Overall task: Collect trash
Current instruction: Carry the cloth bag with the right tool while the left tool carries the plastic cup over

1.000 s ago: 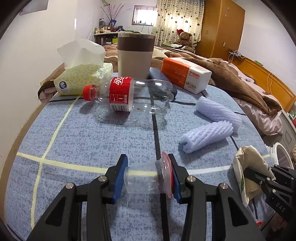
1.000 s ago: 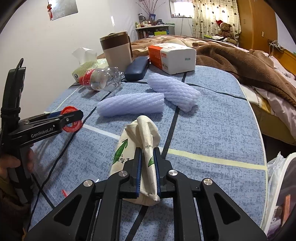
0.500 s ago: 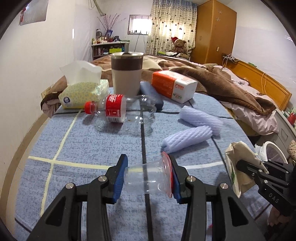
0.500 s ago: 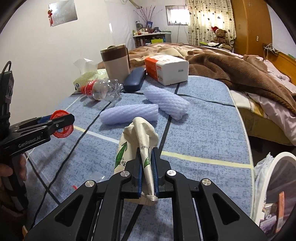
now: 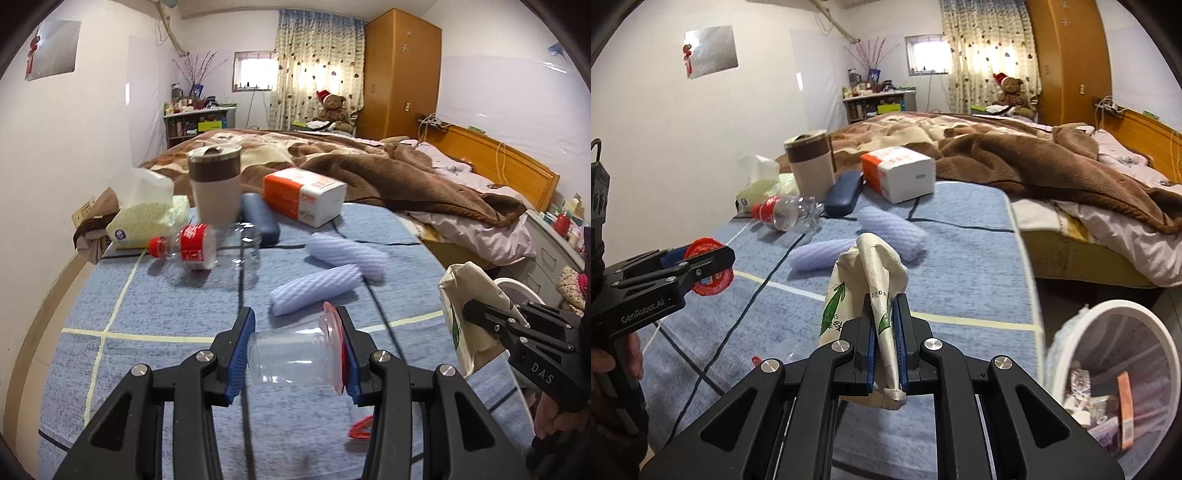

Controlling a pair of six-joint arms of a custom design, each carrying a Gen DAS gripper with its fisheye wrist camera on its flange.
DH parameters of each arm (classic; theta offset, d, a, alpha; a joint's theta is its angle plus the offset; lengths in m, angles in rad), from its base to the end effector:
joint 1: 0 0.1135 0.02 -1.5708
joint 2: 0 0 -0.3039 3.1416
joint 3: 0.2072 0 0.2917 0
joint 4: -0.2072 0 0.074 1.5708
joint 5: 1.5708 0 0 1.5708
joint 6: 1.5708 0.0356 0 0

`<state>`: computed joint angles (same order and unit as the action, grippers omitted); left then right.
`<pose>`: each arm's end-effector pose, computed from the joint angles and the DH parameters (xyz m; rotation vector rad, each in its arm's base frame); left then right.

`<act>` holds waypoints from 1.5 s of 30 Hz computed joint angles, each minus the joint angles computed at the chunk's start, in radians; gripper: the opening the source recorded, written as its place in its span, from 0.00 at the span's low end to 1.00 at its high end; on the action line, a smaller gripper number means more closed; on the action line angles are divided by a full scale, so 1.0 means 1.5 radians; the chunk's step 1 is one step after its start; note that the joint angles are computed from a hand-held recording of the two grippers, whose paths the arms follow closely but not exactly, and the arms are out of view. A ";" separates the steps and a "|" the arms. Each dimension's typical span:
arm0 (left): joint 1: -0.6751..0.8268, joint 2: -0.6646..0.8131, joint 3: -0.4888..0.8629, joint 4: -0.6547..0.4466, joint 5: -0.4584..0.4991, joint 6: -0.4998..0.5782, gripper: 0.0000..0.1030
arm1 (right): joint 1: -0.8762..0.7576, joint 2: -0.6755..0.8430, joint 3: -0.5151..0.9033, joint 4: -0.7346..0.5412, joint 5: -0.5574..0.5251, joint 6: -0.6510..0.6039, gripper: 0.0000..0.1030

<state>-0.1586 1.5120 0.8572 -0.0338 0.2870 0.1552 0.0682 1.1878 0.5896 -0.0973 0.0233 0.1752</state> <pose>0.3426 -0.0650 0.2219 0.5012 2.1895 -0.3256 0.2597 0.0169 0.2140 0.1336 2.2642 0.1026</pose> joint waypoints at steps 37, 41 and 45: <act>-0.390 -0.039 0.014 0.026 -0.120 -0.067 0.43 | -0.441 -0.257 -0.071 -0.144 -0.158 -0.140 0.09; -0.425 -0.011 0.027 0.030 -0.123 -0.077 0.43 | -0.506 -0.247 -0.069 -0.150 -0.193 -0.170 0.09; -0.456 0.022 0.043 0.031 -0.126 -0.084 0.43 | -0.553 -0.210 -0.064 -0.149 -0.211 -0.200 0.09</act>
